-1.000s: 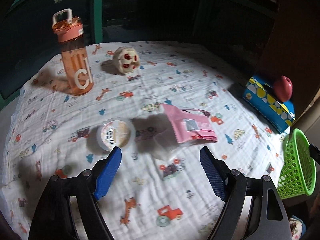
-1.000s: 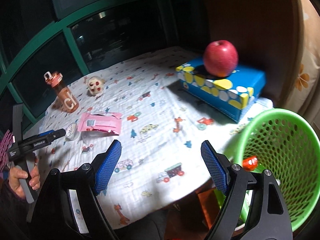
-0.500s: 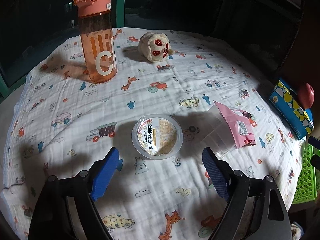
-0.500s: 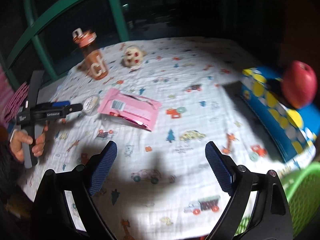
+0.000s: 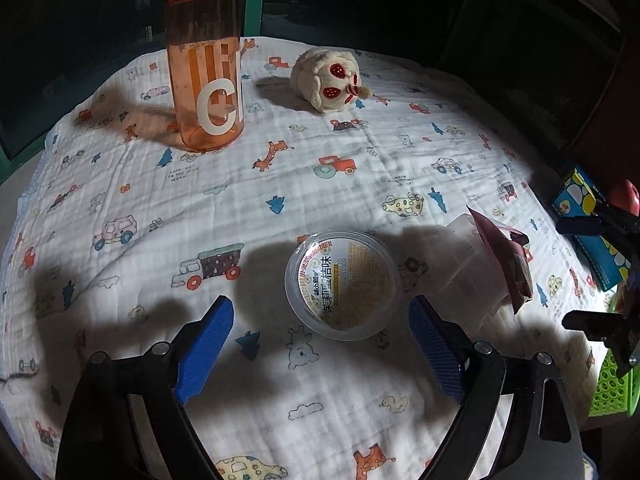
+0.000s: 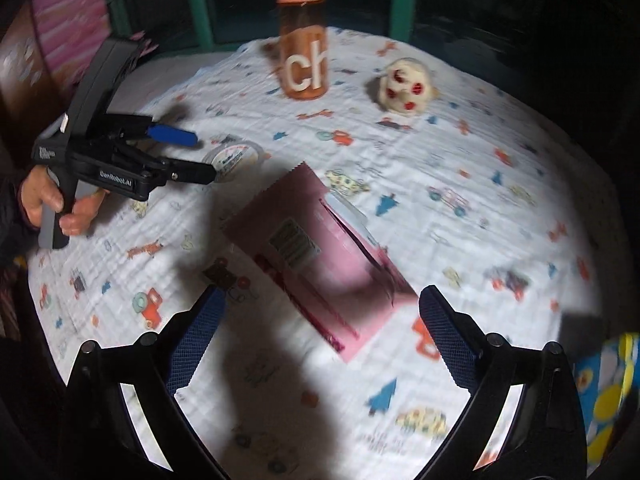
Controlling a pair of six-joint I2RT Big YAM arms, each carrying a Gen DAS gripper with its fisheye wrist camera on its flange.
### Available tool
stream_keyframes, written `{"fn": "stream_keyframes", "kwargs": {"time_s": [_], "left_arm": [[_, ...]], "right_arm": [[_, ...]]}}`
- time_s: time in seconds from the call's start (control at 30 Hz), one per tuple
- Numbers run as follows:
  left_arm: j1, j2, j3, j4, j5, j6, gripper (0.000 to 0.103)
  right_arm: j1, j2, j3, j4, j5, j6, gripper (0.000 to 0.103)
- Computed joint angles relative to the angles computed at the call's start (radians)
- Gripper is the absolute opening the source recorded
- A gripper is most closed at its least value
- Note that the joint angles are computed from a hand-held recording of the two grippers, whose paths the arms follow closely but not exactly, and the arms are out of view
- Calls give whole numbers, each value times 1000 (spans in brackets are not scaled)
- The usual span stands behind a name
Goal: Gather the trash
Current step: 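Grasp the pink snack wrapper with the right tool while the left tool grasps the yogurt cup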
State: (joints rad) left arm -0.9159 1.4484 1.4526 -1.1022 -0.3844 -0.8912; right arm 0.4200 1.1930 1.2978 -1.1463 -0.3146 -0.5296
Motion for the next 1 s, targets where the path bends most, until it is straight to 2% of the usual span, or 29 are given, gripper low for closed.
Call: {"fn": "stream_keyframes", "kwargs": {"time_s": [0.07,0.2,0.37,0.5,0.6,0.7,0.9,1.0], "left_arm": [[6,3,0,4,6,6,86],[16,7,0,16,13,27,87],[26,13,-5,47,43,41,87],[29,31,5,53,61,61,87],[34,41,10,62,72,67,87],[40,44,6,78,86,67,87],[50,58,7,90,103,61,87],[51,64,10,97,107,67,79]], "right_arm": [[18,33,16,4,28,-49,97],[32,88,47,-20,32,-120,96],[37,134,70,-43,11,-146,96],[20,176,101,-86,-36,-120,94],[2,178,103,-105,-68,-90,77],[-9,166,94,-114,-84,-57,70],[-24,109,54,-80,-92,12,62],[-33,84,37,-66,-99,56,56]]}}
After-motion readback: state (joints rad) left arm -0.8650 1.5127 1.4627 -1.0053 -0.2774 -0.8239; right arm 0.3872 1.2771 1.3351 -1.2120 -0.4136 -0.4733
